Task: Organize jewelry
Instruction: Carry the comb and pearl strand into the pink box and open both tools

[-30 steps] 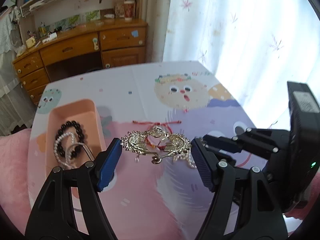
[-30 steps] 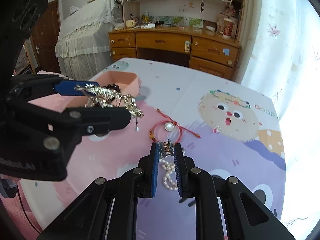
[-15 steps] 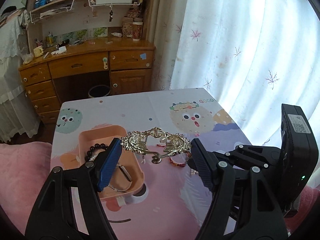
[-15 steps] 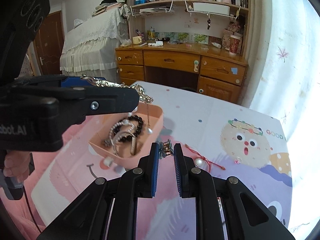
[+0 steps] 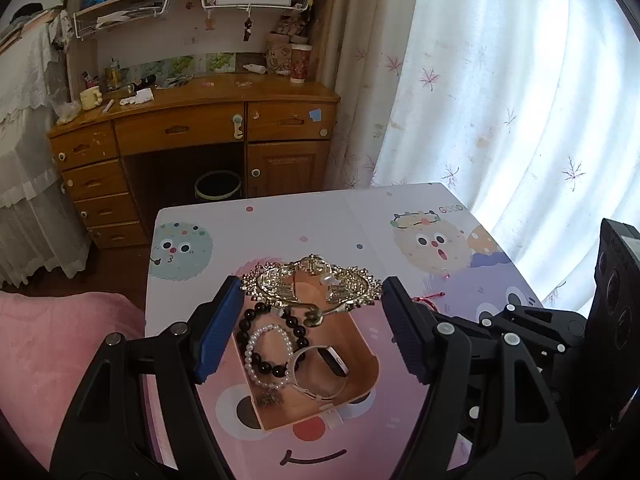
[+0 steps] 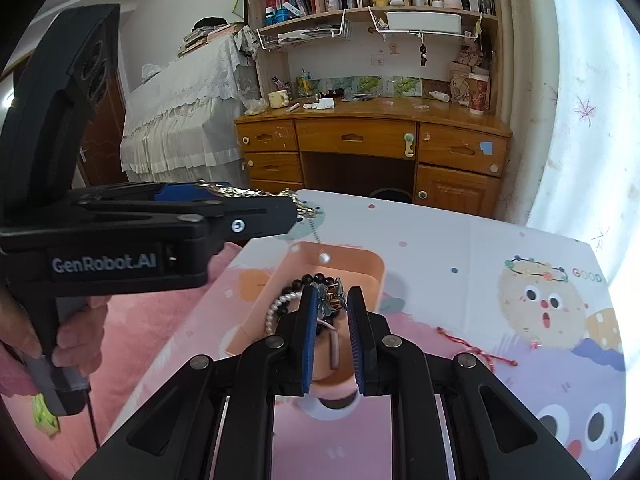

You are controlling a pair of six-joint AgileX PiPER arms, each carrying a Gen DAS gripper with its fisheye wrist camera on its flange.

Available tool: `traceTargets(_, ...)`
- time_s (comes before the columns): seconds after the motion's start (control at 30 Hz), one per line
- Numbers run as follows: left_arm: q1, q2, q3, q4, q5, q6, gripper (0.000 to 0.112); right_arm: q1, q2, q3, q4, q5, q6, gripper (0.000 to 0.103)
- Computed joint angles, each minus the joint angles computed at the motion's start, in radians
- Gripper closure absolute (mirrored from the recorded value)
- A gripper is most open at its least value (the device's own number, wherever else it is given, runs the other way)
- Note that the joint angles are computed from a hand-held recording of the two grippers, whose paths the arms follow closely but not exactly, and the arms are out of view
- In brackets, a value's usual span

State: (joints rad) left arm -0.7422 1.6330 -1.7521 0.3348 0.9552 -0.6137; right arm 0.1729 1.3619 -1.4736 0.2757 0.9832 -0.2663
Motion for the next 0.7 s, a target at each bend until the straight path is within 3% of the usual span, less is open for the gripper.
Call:
traceTargets(0.17,0.067,0.032,-0.008,-0.115,-0.045,0.12,0.043,0.113,0.032,-0.006,-0.111,-0.04,0.152,0.086)
traceTargets(0.23,0.098,0.058,-0.032,-0.189,-0.026,0.175,0.043,0.13,0.058,-0.014,-0.127,-0.048,0.192,0.069)
traceTargets(0.27,0.105,0.071,-0.045,-0.202,-0.014,0.183,0.043,0.142,0.056,-0.009,-0.145,-0.052,0.223,0.053)
traceTargets(0.3,0.112,0.08,-0.049,-0.215,-0.007,0.194,0.043,0.146,0.049,0.005,-0.151,-0.066,0.241,0.047)
traceTargets(0.7,0.123,0.055,0.008,-0.29,-0.003,0.268,0.037,0.078,-0.007,0.08,-0.213,-0.067,0.352,0.047)
